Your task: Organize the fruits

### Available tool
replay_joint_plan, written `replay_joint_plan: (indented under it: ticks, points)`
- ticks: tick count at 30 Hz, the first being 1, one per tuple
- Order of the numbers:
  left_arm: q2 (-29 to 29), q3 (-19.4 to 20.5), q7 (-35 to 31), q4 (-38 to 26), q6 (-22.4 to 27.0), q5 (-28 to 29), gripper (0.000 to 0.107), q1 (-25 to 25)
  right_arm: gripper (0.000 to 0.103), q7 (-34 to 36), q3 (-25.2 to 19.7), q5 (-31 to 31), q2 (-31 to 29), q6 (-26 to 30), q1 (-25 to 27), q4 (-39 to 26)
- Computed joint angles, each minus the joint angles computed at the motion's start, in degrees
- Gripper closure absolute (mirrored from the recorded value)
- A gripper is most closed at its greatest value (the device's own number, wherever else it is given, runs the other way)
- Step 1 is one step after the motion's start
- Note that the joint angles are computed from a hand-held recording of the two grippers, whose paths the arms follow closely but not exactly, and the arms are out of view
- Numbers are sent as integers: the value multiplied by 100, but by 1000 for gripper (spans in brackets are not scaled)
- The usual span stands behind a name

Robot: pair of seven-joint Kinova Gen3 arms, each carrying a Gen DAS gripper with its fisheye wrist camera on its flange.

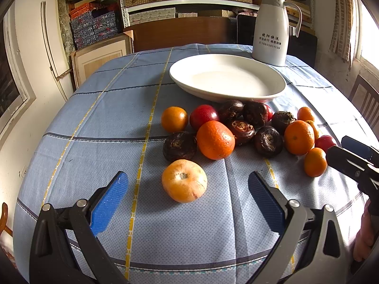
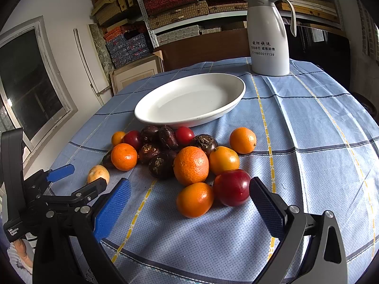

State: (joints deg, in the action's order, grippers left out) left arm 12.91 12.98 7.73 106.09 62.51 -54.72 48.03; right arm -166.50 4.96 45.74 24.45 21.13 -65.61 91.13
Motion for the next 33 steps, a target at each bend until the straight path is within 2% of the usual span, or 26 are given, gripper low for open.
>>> replay_joint_plan:
  ticks: [17,23,26,29,33]
  points:
    - [-11,6,0,16,-22,14,8,-15,3,-47,21,19,-2,-28,-11,14]
    - [-196,-13,-300,222,-482,332,8,-303,3,477,-357,-445,-156,18,397,174]
    - [-291,-19,-561,334,-763,508,8,-490,3,341,-183,-408,-264,11,308,373]
    - [-353,-19,-852,405,-1052,673,8,-655,3,314,-221,-409,-289,-143,386,457]
    - [-312,-34,-1125,344,-1146,821,8,-727,10,584,-250,-287,-204,-54,271,334]
